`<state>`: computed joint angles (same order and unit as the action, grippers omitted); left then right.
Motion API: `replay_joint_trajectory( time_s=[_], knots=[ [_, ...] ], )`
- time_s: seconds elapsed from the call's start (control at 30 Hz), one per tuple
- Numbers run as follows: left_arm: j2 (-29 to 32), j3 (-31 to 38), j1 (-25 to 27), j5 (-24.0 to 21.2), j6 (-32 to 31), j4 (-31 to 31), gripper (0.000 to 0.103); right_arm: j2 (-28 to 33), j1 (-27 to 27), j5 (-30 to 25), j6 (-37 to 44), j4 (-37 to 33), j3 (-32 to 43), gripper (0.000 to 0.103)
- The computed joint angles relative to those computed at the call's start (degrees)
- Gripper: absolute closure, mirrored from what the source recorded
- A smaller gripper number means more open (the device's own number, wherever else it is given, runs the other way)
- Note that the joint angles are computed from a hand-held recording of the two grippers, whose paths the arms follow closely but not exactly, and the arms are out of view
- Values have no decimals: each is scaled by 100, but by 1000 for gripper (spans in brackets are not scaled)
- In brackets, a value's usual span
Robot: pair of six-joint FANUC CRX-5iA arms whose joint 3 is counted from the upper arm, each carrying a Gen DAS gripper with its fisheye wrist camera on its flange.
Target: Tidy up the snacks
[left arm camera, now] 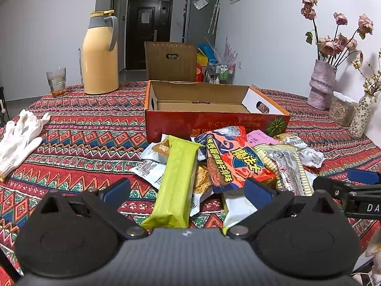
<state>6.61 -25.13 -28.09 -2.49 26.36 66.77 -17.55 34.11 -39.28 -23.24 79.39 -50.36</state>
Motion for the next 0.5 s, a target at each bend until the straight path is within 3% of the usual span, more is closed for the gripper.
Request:
replay_joint_trajectory(
  time_s=[0.1, 0.17, 0.4, 0.5],
  knots=[
    [-12, -48, -65, 68, -235, 288, 0, 1, 2, -2, -4, 1, -3, 0],
    [-15, -8, 28, -17, 93, -86, 0, 5, 11, -15, -2, -11, -1, 0],
    [-18, -8, 53, -46, 175, -177, 0, -4, 23, -26, -2, -34, -12, 0],
    [-23, -75, -101, 102, -359, 437, 0, -3, 35, -36, -10, -39, -14, 0]
  ],
)
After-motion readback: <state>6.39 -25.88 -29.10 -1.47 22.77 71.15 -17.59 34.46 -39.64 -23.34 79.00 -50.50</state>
